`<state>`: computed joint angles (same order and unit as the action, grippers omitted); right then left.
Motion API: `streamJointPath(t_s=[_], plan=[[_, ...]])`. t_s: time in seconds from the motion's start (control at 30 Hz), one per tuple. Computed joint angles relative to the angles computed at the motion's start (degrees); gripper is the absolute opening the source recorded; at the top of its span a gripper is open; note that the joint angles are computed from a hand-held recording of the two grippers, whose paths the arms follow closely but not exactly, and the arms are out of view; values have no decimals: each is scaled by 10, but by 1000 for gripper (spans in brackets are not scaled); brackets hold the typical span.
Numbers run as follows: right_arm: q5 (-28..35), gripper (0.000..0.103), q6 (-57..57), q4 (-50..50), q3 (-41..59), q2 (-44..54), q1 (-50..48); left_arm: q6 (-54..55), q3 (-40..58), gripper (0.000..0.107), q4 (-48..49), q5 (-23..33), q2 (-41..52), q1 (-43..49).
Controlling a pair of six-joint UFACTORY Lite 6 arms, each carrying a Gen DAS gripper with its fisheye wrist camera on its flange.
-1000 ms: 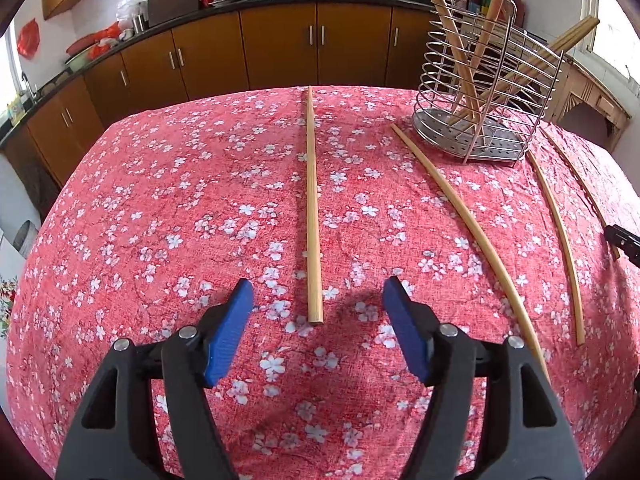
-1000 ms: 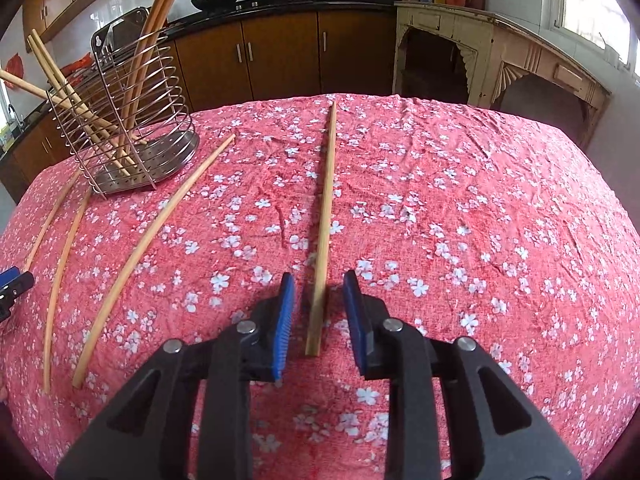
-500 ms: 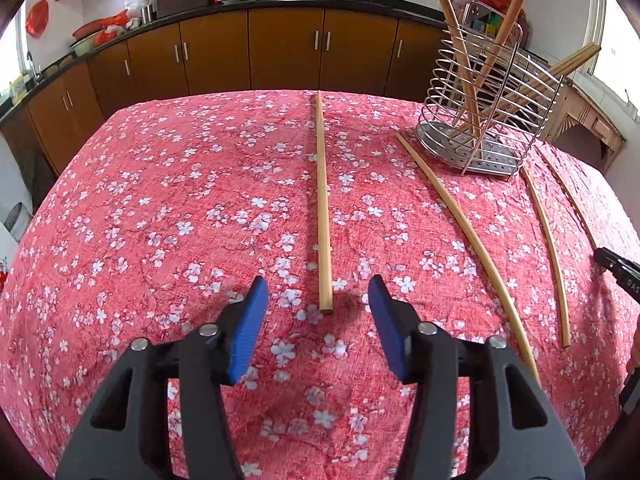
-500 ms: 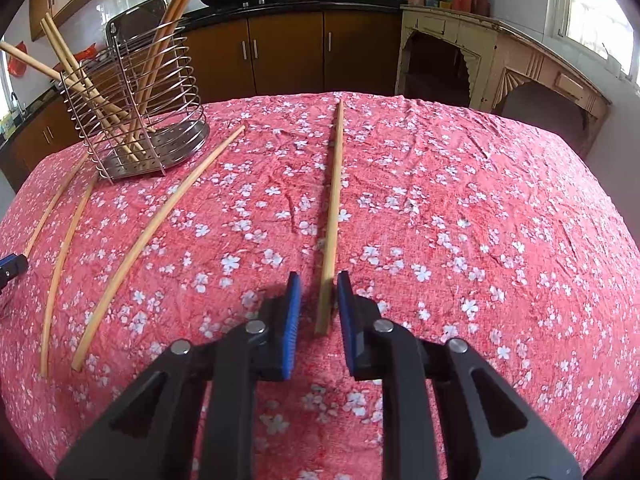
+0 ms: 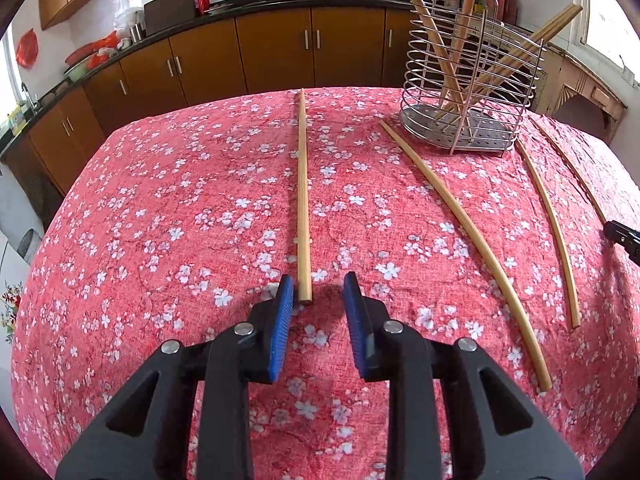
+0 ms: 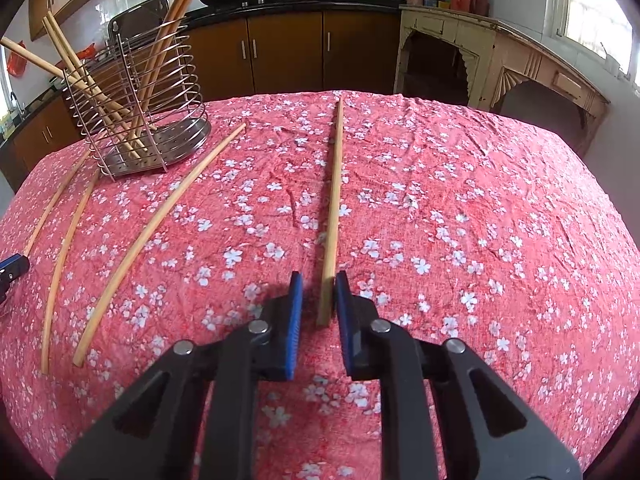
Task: Organize utensils
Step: 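Close the left tool on a chopstick while the right tool grasps another chopstick, then lift both held chopsticks and carry them over the wire holder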
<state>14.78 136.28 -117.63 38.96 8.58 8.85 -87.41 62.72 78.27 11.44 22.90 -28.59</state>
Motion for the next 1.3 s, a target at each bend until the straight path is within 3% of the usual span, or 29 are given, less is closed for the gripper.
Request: streamJointPath(t_s=[0.03,0.1,0.3,0.53,0.87,1.3], plan=[[0,9,3,-2,-3,-3,2,-2,-2,22,2,-2,-2,0],[-1,8,9,-8,-9,-9,2,-13,-9,7,11,0,-7,-4],[-2,7,119,-115,-43,-45,-12,-55,-41,7,49,-22,-34,14],[32,7,55,-47,-100,-142,11,-213,-123,7,220,-30,-140,36],[64,7,-178,162,-96,-302,39,-236,-143,7,245,-4,-262,40],[77,7,-247,194,13,-312,29,-309,-75,7,300,-4,-289,71]])
